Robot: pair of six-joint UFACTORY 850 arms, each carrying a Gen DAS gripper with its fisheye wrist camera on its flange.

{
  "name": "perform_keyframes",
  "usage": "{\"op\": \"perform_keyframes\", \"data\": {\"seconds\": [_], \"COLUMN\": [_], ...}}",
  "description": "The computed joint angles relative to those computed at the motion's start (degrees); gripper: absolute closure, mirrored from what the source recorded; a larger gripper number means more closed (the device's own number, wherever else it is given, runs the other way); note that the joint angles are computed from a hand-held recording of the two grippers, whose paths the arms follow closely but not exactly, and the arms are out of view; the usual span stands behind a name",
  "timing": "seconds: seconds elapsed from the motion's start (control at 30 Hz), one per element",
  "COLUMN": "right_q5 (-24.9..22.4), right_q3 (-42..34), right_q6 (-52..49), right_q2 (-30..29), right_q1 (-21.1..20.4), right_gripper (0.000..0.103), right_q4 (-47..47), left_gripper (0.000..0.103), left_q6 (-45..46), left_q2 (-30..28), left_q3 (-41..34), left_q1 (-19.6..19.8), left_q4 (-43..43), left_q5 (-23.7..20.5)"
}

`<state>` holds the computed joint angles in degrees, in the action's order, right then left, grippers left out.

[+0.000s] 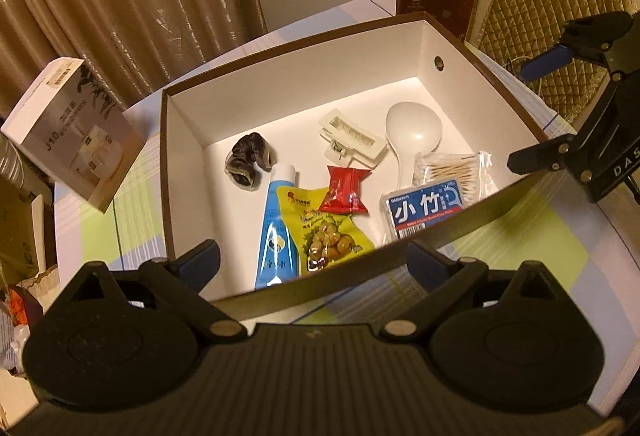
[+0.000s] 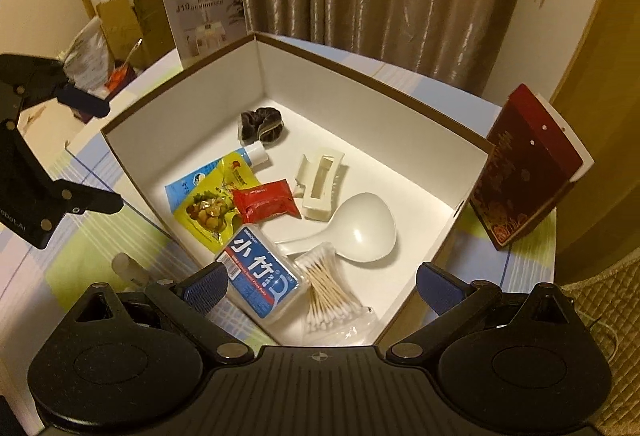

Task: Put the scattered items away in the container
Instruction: 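Lift both tools out of the box toward the pill bottle and lip gel, then grasp the green lip gel tube with the right tool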

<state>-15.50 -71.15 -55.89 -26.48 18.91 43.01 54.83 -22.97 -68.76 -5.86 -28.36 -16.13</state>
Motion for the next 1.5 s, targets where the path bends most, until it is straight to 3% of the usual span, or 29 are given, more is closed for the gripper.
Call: {"op": "perform_keyframes", "data": {"seconds": [0.13, 0.27, 0.57, 0.67, 0.73, 0.83, 1.03, 1.2, 1.27, 1.43, 1.5], "right_q5": [2.5, 4.4, 6.2, 4.0, 2.6, 1.1, 1.6, 0.2, 0.1, 0.3, 0.8], "right_q3": [3.7, 8.5, 17.2, 19.9, 22.0, 24.4, 26.0, 25.1, 24.0, 22.4, 22.0], "right_q6": [-7.0, -22.5, -51.6, -56.3, -60.2, -60.0, -56.8, -63.3, -61.6, -61.0, -64.9], "right_q2": [2.6, 5.8, 10.9, 11.5, 11.6, 11.1, 8.8, 6.7, 5.5, 3.6, 3.1], "right_q1": [0.4, 0.8, 2.3, 2.1, 2.4, 3.4, 7.4, 10.0, 10.9, 12.6, 13.4], "right_gripper": [0.000, 0.000, 0.000, 0.000, 0.000, 0.000, 0.000, 0.000, 0.000, 0.000, 0.000], "right_q4": [7.9, 24.0, 55.3, 62.1, 67.7, 69.3, 66.3, 73.0, 71.8, 71.5, 75.5], "left_gripper": [0.005, 0.005, 0.005, 0.005, 0.005, 0.007, 0.007, 0.007, 0.007, 0.007, 0.007], "left_q6": [4.1, 10.1, 9.4, 16.3, 25.4, 34.5, 21.5, 31.1, 33.7, 31.0, 31.1], "left_q2": [2.9, 6.5, 12.6, 13.8, 14.4, 14.8, 14.0, 13.9, 13.9, 12.0, 11.1], "left_q3": [3.7, 8.4, 19.3, 22.6, 25.0, 28.1, 30.5, 31.7, 31.9, 30.6, 29.8], "left_q1": [0.9, 2.2, 3.4, 4.0, 4.3, 5.1, 7.5, 9.6, 10.5, 13.0, 13.9], "left_q4": [-5.7, -13.2, -17.7, -27.4, -38.8, -50.5, -39.0, -49.0, -51.6, -49.8, -49.9], "left_q5": [1.3, 2.6, 8.3, 9.1, 9.7, 9.7, 9.4, 10.4, 10.9, 11.6, 11.3]}}
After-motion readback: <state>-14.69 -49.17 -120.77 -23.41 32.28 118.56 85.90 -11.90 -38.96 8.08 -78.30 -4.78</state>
